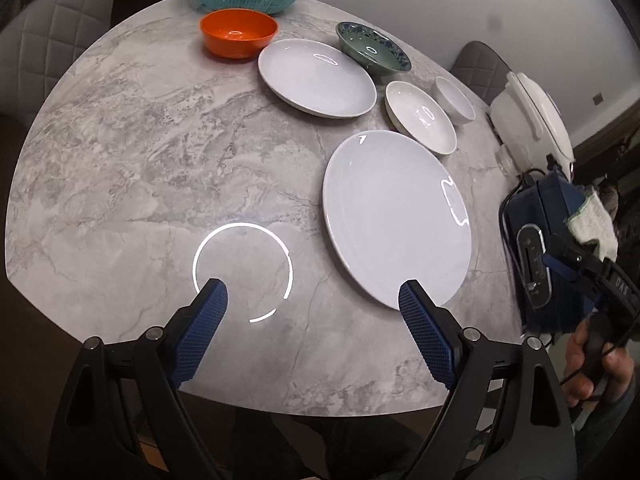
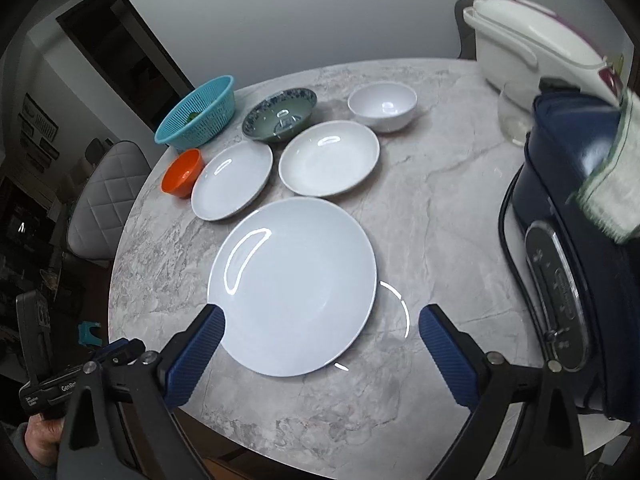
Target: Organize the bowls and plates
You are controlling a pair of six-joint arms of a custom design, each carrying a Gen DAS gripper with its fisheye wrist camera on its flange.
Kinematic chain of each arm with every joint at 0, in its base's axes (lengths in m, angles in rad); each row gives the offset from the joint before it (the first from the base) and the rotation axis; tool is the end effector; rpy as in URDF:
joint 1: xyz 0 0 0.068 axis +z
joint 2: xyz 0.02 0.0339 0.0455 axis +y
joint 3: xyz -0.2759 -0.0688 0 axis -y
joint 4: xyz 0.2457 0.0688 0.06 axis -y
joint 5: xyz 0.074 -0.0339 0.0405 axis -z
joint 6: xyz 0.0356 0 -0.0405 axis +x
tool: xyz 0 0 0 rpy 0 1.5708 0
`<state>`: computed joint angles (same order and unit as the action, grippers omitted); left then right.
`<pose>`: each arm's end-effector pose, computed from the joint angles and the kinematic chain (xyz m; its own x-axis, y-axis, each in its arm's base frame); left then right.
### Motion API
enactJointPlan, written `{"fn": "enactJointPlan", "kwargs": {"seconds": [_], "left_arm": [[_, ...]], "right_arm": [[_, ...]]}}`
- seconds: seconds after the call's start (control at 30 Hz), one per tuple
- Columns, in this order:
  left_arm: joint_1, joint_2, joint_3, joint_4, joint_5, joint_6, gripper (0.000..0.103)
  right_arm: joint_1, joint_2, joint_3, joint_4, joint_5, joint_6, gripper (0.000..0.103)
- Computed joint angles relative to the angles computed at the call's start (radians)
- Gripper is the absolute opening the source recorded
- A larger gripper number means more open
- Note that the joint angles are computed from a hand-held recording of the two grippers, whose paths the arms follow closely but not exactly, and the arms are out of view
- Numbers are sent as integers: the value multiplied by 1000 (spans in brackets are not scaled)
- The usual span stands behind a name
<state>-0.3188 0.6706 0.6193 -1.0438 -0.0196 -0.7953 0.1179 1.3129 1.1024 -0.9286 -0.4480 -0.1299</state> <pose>0.0975 -0.0315 0.2349 -0.8087 -0.4849 -0.3330 -0.3894 0.8656 -0.3148 0.2433 0.0443 0.2913 -0.8573 -0.2191 -0.4658 -0.4004 0.8525 0.3359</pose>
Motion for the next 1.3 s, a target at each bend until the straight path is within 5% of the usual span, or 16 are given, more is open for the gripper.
{"fn": "enactJointPlan", "kwargs": {"seconds": [0.1,0.2,0.4,0.5,0.6,0.77,0.93,1.3], "left_arm": [[151,105,10,10,169,161,87],[315,240,27,52,231,229,86],[390,405,69,213,225,339,86],[364,514,94,265,141,399,86],[415,596,86,331,227,449,69],[463,690,100,374,298,515,66],[471,798,144,401,344,598,31],[498,966,221,421,428,672,31]], "right_arm": [[-47,29,-52,46,-52,-23,93],[-60,70,-68,103,-72,-34,93],[-66,251,0,144,-116,-64,91],[-90,355,46,158,-182,-62,89],[-92,452,107,124,-195,-89,80],[-95,558,167,72,-212,-132,74],[-98,617,202,49,-263,-165,63],[-79,701,307,-79,-292,-228,46]]}}
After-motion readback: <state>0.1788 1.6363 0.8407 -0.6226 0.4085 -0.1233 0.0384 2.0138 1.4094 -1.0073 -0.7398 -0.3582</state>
